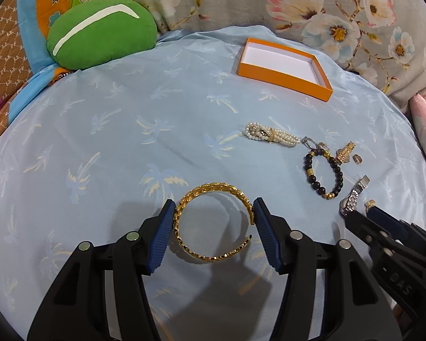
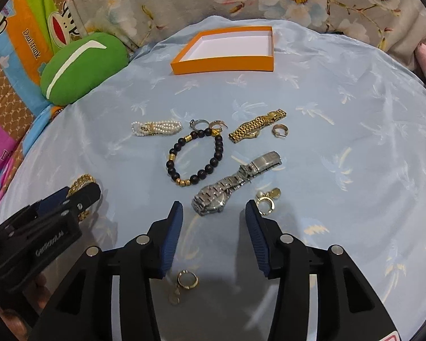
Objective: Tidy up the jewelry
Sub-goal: 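Close the right gripper on the silver watch band and lift it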
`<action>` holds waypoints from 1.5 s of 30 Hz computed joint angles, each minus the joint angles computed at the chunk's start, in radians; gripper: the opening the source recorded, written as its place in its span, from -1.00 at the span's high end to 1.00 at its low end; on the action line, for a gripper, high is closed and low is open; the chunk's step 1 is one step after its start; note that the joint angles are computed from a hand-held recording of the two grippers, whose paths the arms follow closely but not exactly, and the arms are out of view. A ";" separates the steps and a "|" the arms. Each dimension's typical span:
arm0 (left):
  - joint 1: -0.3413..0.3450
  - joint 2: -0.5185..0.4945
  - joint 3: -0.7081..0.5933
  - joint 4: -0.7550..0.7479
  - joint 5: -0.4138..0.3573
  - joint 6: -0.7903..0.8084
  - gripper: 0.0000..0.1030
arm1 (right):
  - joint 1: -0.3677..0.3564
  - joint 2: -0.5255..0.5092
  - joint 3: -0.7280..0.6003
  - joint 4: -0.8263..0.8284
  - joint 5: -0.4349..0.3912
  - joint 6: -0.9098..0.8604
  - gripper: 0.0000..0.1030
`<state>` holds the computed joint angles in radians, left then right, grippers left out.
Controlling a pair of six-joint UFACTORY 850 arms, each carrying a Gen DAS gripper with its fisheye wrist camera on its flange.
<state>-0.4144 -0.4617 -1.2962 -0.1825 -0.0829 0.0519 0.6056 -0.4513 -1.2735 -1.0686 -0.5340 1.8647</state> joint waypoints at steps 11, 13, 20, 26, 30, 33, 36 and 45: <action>0.014 -0.005 -0.004 -0.322 -0.019 0.300 -0.07 | 0.007 0.021 0.038 -0.025 -0.021 -0.046 0.44; 0.013 -0.003 -0.002 -0.352 -0.019 0.333 -0.06 | 0.017 0.044 0.070 -0.041 -0.011 -0.045 0.44; 0.007 0.008 0.011 -0.406 -0.014 0.411 -0.07 | 0.046 0.102 0.148 -0.057 -0.013 -0.047 0.45; -0.001 0.011 0.013 -0.285 -0.004 0.299 -0.07 | 0.040 0.111 0.155 -0.049 0.000 -0.015 0.46; -0.004 0.010 0.013 -0.205 -0.002 0.216 -0.07 | 0.048 0.082 0.122 -0.043 -0.043 -0.014 0.41; -0.004 0.011 0.014 -0.222 -0.002 0.232 -0.07 | 0.049 0.081 0.120 -0.039 -0.054 -0.013 0.50; -0.004 0.012 0.015 -0.220 0.000 0.231 -0.07 | 0.041 0.098 0.139 -0.048 -0.026 0.012 0.54; -0.003 0.024 0.027 -0.526 -0.043 0.536 -0.06 | 0.038 0.178 0.187 -0.121 0.004 0.090 0.54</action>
<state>-0.4171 -0.4376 -1.2690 -0.7088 -0.1255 0.5874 0.6433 -0.2736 -1.0866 -1.1900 -0.5302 1.9547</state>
